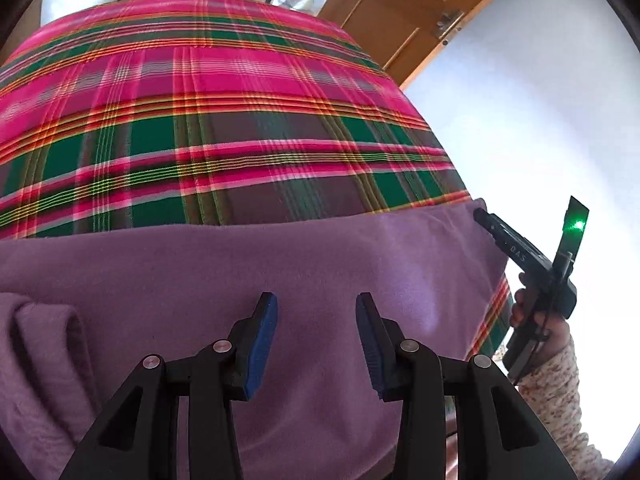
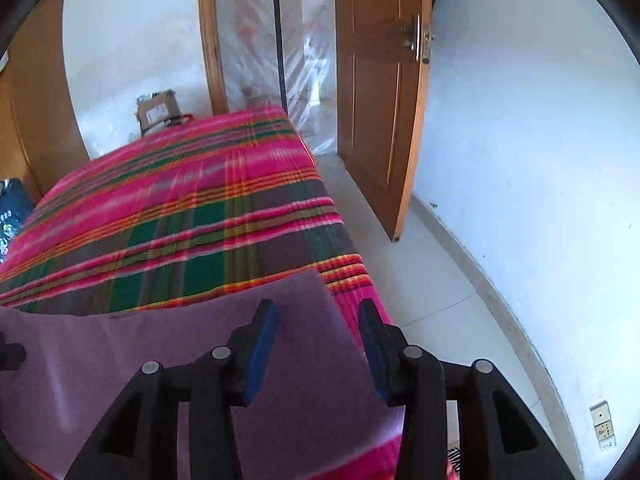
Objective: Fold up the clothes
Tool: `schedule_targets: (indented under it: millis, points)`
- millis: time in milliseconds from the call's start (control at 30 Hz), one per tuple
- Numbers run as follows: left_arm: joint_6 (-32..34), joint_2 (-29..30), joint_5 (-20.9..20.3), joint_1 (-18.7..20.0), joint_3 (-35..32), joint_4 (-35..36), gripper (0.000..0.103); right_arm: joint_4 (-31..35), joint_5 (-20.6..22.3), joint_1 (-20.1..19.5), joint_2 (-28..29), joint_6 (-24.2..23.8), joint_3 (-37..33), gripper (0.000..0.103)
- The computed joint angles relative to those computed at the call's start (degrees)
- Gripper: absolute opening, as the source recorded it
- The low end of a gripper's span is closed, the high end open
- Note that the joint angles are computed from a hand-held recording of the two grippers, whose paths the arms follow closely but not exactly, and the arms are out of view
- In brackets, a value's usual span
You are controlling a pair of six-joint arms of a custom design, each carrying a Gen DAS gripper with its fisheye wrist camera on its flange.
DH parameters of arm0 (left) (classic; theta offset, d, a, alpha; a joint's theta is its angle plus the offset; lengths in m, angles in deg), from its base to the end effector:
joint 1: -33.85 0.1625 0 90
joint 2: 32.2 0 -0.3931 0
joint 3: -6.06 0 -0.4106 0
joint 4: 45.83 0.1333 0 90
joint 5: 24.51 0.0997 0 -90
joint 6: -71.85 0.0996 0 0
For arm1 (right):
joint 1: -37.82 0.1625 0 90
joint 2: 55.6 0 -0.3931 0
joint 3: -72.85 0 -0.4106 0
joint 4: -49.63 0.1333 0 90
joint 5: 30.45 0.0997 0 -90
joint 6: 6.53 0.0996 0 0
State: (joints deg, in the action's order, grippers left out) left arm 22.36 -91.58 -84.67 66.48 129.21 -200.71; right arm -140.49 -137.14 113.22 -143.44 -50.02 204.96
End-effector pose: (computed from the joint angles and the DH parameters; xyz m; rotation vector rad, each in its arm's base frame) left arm -0.3082 -0.4145 0.0480 0.1840 2.7763 -0.6115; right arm -0.0105 -0.4558 0.2977 0.3968 -2.2508 0.8936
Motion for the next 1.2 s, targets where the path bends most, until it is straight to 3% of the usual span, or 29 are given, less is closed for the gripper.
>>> schedule_targets:
  millis: [133, 300, 367, 433, 467, 567, 700, 1033, 1200]
  points:
    - [-0.11, 0.54, -0.48, 0.7, -0.14, -1.61, 0.042, 4.92, 0.98, -0.89, -0.14, 1.33, -1.62, 0.044]
    - [-0.21, 1.76, -0.02, 0.79, -1.12, -2.07, 0.043, 4.63, 1.65, -0.98, 0.11, -0.25, -1.24, 0.044]
    - [0.13, 2.21, -0.34, 0.9, -1.31, -2.87, 0.048, 4.85, 2.55, -1.39, -0.3, 0.1, -0.94, 0.044]
    - [-0.17, 2.33, -0.39, 0.88, -1.29, -3.25, 0.05, 5.56, 3.25, -1.65, -1.02, -0.14, -0.57, 0.033]
    - [-0.12, 2.48, -0.3, 0.85, -1.38, -3.28, 0.05, 6.49, 3.83, -1.72, -1.51, -0.34, -0.42, 0.018]
    - [-0.01, 2.61, 0.09, 0.67, -1.39, -3.31, 0.05, 6.84, 4.1, -1.52, -2.24, -1.04, 0.1, 0.012]
    - [0.44, 2.83, -0.07, 0.78, -1.35, -3.95, 0.05, 7.2, 5.59, -2.15, -3.92, 0.69, 0.35, 0.011]
    - [-0.11, 2.97, 0.76, 0.36, -1.4, -3.49, 0.05, 6.77, 4.54, -2.86, -3.01, 2.41, 0.05, 0.014]
    - [-0.9, 2.77, 1.41, -0.07, -1.47, -2.38, 0.05, 8.71, 6.75, -4.32, -5.78, 4.8, 0.71, 0.025]
